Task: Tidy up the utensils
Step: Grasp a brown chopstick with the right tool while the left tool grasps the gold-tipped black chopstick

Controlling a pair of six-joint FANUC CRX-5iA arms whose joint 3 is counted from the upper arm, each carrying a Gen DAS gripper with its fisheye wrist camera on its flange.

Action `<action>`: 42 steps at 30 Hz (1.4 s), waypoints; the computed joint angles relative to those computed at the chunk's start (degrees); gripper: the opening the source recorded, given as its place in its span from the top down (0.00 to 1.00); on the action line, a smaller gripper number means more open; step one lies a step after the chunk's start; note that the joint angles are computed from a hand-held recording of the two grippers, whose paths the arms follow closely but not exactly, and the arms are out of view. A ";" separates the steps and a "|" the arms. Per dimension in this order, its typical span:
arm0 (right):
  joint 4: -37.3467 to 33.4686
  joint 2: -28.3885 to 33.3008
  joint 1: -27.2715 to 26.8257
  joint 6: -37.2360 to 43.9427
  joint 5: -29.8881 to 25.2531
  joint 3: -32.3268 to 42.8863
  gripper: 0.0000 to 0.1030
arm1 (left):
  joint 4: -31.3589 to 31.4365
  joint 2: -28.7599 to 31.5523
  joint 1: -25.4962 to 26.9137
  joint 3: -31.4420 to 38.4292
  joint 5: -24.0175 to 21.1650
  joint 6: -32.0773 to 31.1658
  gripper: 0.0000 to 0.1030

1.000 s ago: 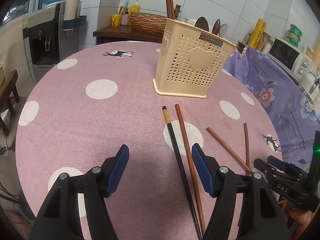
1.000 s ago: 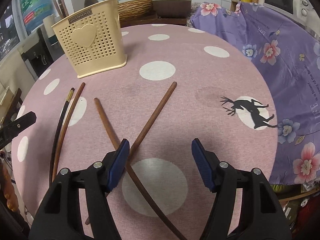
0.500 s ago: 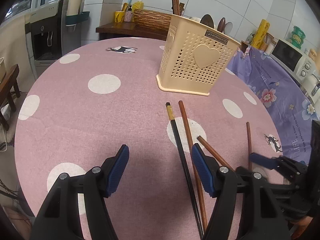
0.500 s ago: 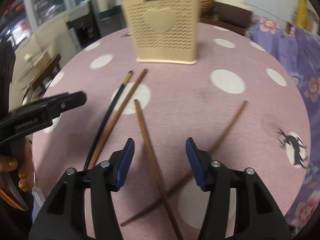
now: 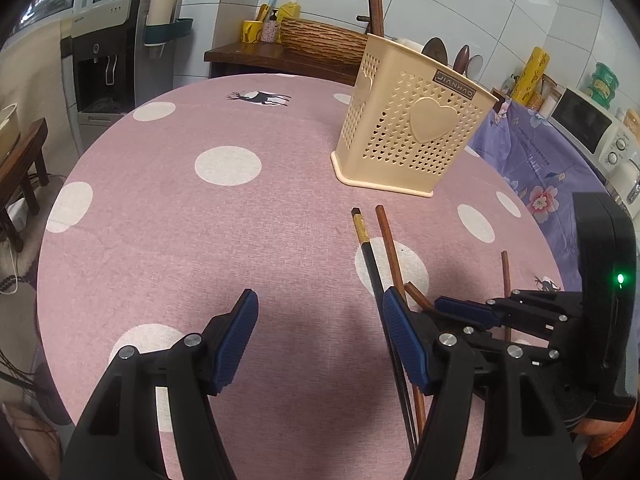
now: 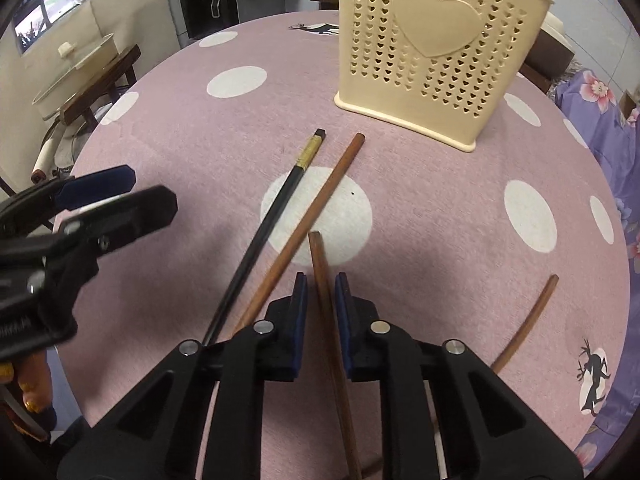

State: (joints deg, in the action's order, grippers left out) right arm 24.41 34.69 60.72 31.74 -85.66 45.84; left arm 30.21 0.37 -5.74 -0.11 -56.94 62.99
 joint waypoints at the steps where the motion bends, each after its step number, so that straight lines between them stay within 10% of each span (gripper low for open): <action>1: -0.22 0.69 -0.18 0.26 -0.51 1.19 0.88 | -0.19 0.06 -0.01 0.15 0.02 -0.01 0.37; 15: 7.97 -12.20 0.81 -18.92 11.08 -18.62 0.93 | -3.55 5.41 -3.43 6.74 -3.64 0.09 0.56; 27: 18.22 -16.75 4.14 -28.97 9.64 -25.43 0.93 | -10.18 13.02 -8.51 16.99 -6.60 6.53 0.86; 42: 20.17 -17.79 4.87 -32.11 10.07 -27.58 0.93 | -18.33 16.47 -11.74 23.96 -8.09 10.18 0.91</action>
State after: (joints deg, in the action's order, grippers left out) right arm 44.58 16.90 65.59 -0.37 -75.60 18.25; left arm 11.88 16.84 -17.48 23.85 -65.03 73.18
